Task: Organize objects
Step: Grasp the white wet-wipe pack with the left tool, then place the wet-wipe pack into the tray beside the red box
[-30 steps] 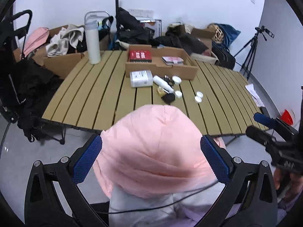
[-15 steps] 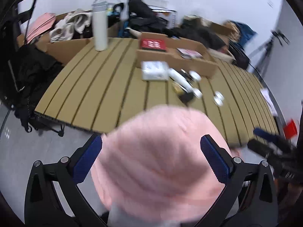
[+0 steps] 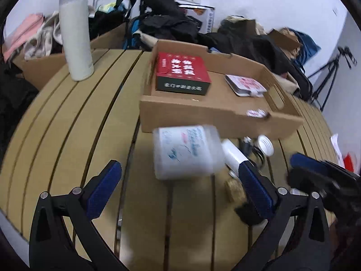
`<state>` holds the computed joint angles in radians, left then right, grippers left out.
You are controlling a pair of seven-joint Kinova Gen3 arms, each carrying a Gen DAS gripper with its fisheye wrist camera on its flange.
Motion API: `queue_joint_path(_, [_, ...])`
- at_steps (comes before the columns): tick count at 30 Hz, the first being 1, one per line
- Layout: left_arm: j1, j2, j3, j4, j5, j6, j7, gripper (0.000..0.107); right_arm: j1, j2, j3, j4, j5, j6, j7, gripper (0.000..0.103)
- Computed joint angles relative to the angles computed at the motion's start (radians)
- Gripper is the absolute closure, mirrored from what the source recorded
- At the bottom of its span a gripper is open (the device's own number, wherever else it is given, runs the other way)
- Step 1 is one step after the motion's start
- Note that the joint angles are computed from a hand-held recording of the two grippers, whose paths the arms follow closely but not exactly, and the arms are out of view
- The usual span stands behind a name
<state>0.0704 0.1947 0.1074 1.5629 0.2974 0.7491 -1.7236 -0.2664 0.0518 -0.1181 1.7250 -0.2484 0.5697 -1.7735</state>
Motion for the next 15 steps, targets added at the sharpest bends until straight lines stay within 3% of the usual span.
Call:
queue_joint_path(4, [-0.168, 0.068, 0.095, -0.025, 0.159, 0.067, -0.156, 0.045, 0.044, 0.15, -0.03, -0.115, -0.131, 0.004, 0.131, 0.056])
queue_joint_path(7, [-0.307, 0.129, 0.194, -0.049, 0.281, 0.137, -0.225, 0.065, 0.045, 0.233, -0.041, -0.177, -0.15, 0.032, 0.149, 0.062])
queue_joint_path(8, [-0.334, 0.135, 0.209, -0.04, 0.321, 0.143, -0.259, 0.067, 0.049, 0.245, -0.047, -0.184, -0.152, 0.036, 0.144, 0.067])
queue_joint_path(10, [-0.334, 0.126, 0.194, -0.023, 0.352, 0.133, -0.284, 0.068, 0.039, 0.255, -0.039, -0.174, -0.153, 0.018, 0.125, 0.068])
queue_joint_path(12, [-0.266, 0.108, 0.115, -0.031, 0.342, 0.16, -0.244, 0.068, 0.061, 0.263, -0.055, -0.184, -0.163, 0.032, 0.114, 0.073])
queue_joint_path(15, [-0.193, 0.043, 0.016, -0.019, 0.378, 0.208, -0.251, 0.069, 0.019, 0.217, -0.029, -0.196, -0.09, 0.07, 0.066, 0.079])
